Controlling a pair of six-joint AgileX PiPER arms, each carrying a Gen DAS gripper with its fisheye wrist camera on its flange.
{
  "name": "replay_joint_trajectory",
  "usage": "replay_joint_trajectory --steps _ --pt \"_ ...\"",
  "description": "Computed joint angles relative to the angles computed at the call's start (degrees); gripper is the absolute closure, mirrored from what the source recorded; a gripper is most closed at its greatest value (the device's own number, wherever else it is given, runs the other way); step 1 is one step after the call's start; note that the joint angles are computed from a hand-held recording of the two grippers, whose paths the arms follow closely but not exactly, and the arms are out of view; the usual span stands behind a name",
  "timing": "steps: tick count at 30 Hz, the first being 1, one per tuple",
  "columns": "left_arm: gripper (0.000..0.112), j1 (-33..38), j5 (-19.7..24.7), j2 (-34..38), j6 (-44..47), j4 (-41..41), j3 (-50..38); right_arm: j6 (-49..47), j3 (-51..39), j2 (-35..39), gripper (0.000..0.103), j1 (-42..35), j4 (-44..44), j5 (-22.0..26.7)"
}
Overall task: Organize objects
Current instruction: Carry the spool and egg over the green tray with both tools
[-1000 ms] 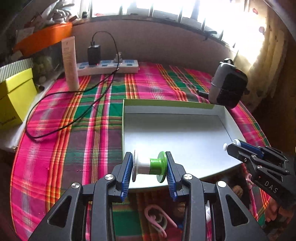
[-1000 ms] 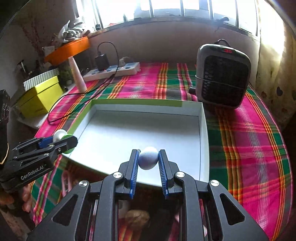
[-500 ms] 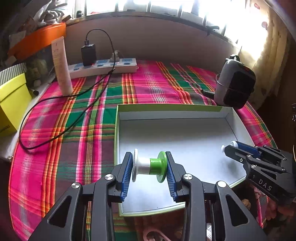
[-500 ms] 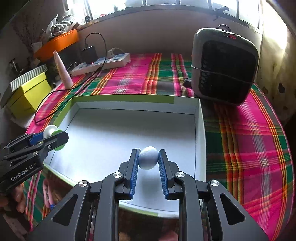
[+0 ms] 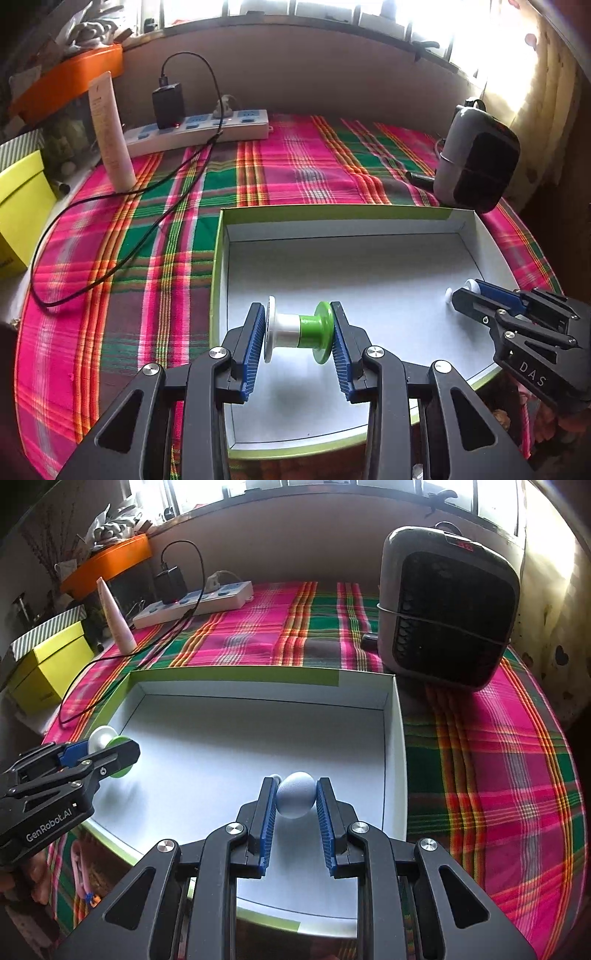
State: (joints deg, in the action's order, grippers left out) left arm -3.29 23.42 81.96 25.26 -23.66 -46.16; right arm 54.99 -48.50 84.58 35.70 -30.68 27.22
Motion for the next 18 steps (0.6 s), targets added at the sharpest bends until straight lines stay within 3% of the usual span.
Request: replay_joint_trajectory --steps 18 --pt "0.079 -1.09 -0.47 0.67 -1.52 1.52 0.06 2.68 -0.20 0.30 0.080 0.75 -3.13 1.18"
